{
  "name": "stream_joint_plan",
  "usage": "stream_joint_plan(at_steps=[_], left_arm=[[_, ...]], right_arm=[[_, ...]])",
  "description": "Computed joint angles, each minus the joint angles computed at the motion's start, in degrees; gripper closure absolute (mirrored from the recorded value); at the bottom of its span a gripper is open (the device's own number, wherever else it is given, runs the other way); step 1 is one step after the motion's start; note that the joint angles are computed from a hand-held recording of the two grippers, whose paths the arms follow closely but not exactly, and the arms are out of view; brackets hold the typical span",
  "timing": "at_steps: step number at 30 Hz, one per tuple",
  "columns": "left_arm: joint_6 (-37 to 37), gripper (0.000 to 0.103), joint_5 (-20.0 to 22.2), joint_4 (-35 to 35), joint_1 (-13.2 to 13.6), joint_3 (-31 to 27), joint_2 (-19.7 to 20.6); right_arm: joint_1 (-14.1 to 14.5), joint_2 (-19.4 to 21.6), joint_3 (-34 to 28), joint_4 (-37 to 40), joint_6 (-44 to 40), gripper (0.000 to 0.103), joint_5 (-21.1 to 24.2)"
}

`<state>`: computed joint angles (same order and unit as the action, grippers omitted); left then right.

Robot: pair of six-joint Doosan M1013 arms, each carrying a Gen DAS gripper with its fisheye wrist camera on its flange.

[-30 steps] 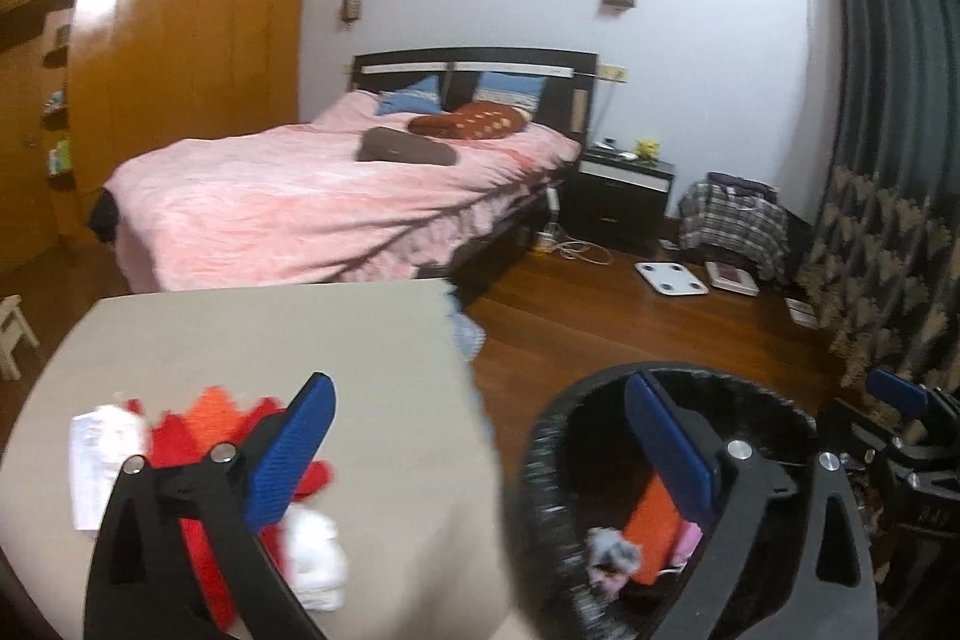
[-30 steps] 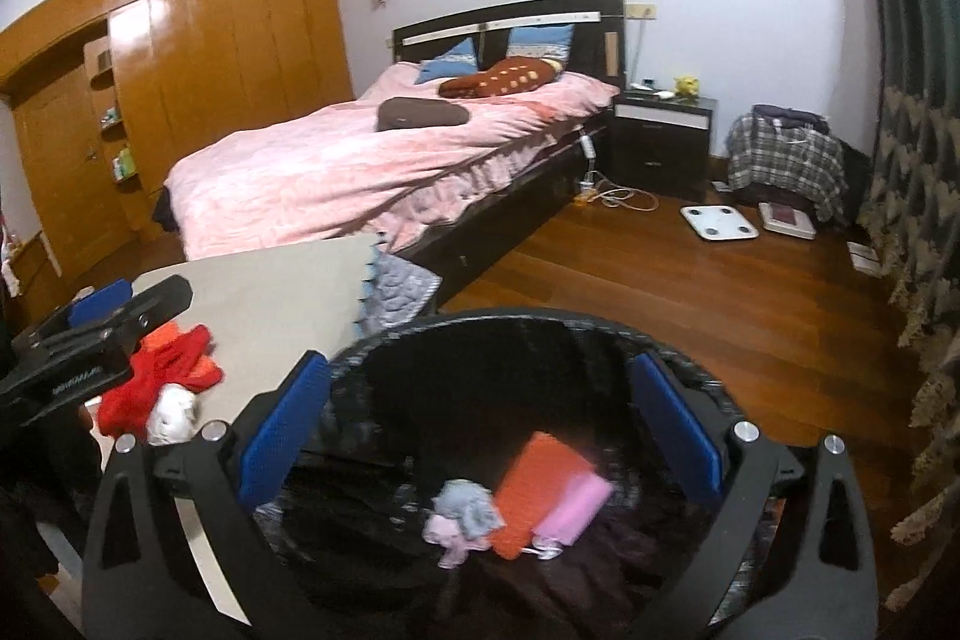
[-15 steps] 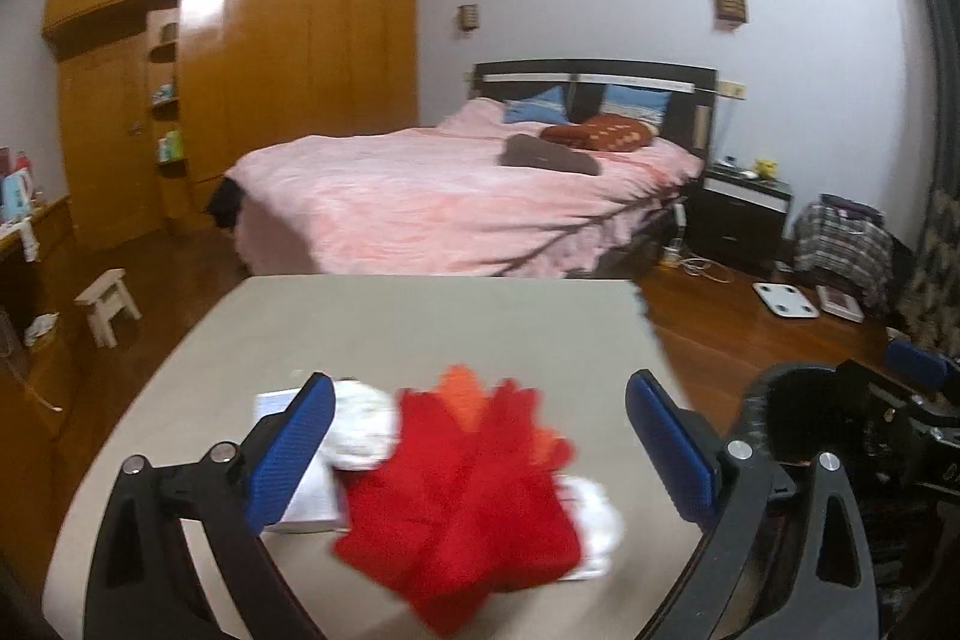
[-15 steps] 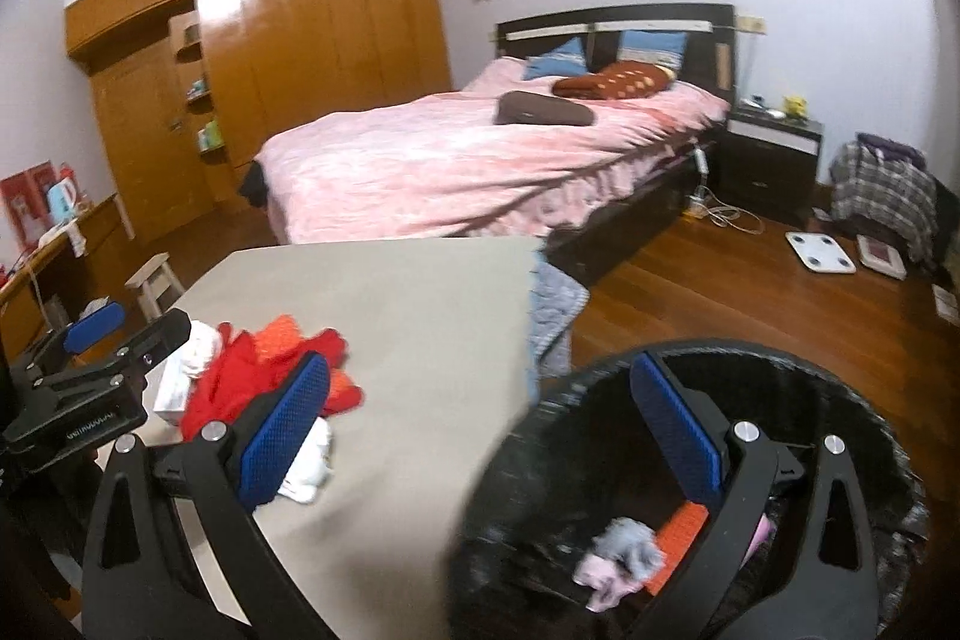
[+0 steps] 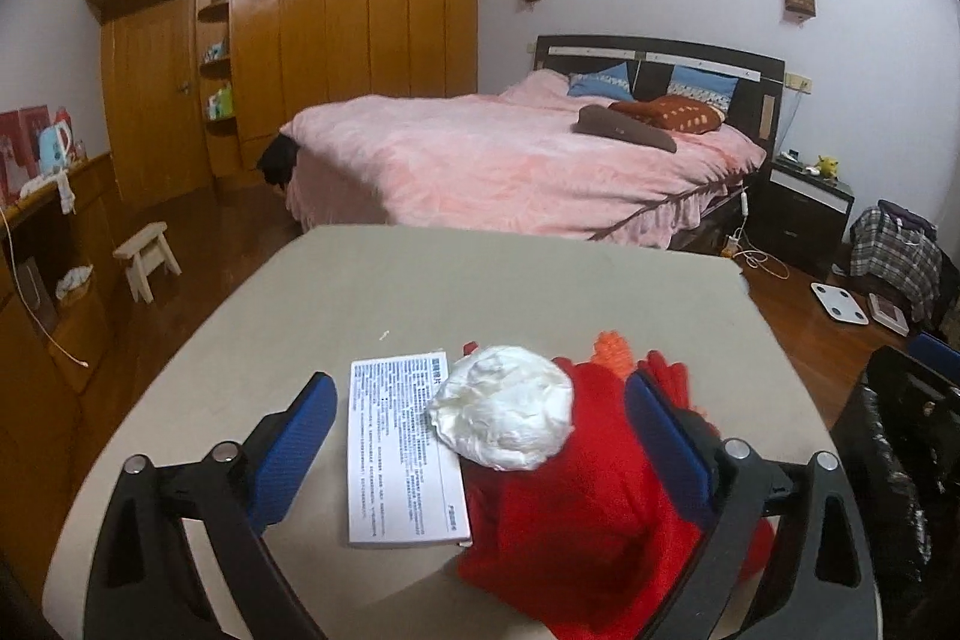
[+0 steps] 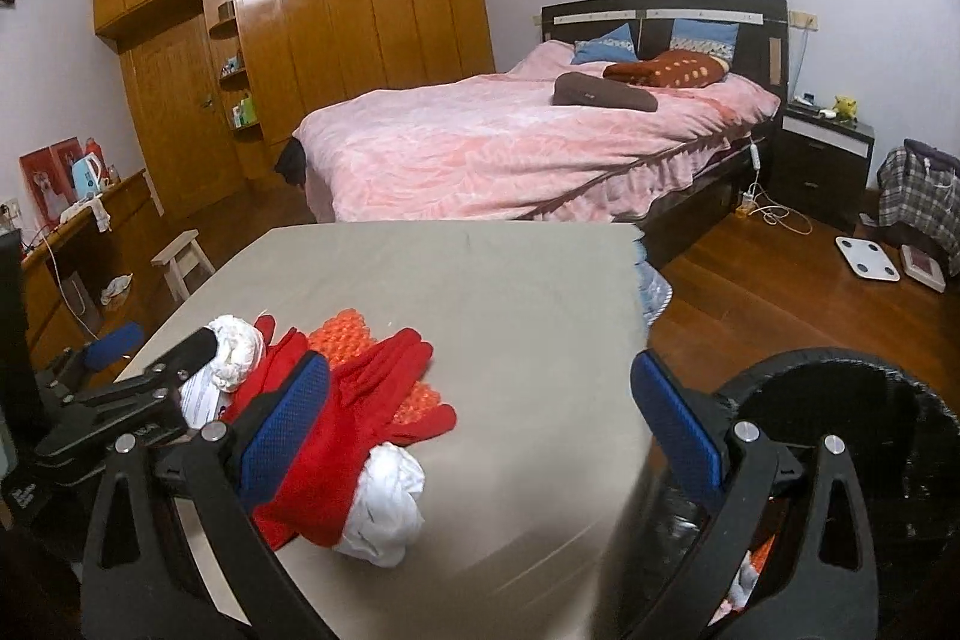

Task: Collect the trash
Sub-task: 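Grasp the white crumpled tissue with the left tool while the right tool grasps the red gloves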

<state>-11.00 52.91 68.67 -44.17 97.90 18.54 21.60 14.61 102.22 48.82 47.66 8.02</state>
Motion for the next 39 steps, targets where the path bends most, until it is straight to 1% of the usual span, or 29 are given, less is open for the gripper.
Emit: stream_joint_plan(at_steps=[2, 7, 9, 10, 12, 14, 15, 17, 20, 25, 29, 33, 36, 39], left_arm=[[0.6, 0.011, -0.7, -0.5, 0.5, -0.3, 0.5], [1.6, 0.013, -2.7, -1.1, 1.6, -1.0, 1.5], [2.2, 0.015, -3.4, -1.6, 2.0, -1.1, 1.9], [2.6, 0.018, -3.7, -2.0, 2.2, -1.3, 2.0], [3.5, 0.024, -5.0, -3.1, 2.6, -1.5, 2.3], [4.5, 0.034, -6.2, -4.2, 2.9, -1.7, 2.5], [4.9, 0.038, -6.7, -4.8, 3.0, -1.7, 2.6], [5.3, 0.054, -7.3, -5.4, 3.1, -1.5, 2.6], [4.5, 0.064, -7.0, -4.0, 2.8, -1.1, 2.5], [2.1, 0.068, -6.5, -1.8, 2.3, -0.5, 1.6], [0.0, 0.068, -5.0, 0.4, 1.4, 0.2, 0.2], [-1.5, 0.068, -3.9, 1.4, 0.8, 1.2, -1.1], [-1.7, 0.068, -2.8, 1.5, 0.1, 2.2, -2.0], [-2.1, 0.068, -1.9, 1.2, -0.4, 3.0, -2.6]], right_arm=[[0.2, 0.3, 0.0, 0.3, -0.4, 0.005, -0.3], [0.6, 1.4, -1.0, -4.1, 3.6, 0.005, -0.3], [0.7, 1.6, -1.3, -4.6, 4.0, 0.005, -0.1], [0.9, 1.6, -1.1, -4.5, 4.0, 0.005, -0.2], [0.9, 1.8, -1.3, -5.6, 4.8, 0.005, -0.1], [0.9, 1.9, -1.4, -5.9, 4.9, 0.005, 0.0], [1.0, 2.0, -1.5, -6.6, 5.4, 0.005, 0.0], [1.1, 2.0, -1.5, -6.8, 5.5, 0.005, 0.0], [1.1, 2.0, -1.4, -6.5, 5.1, 0.005, 0.3], [1.0, 2.0, -1.6, -3.1, 1.8, 0.005, 0.7], [1.2, 1.8, -1.4, 0.7, -1.8, 0.005, 0.8], [1.4, 1.4, -0.9, 5.0, -6.2, 0.005, 1.9], [1.8, 1.2, -0.5, 6.9, -8.4, 0.005, 2.5], [2.3, 1.1, -0.2, 6.1, -8.1, 0.006, 3.2]])
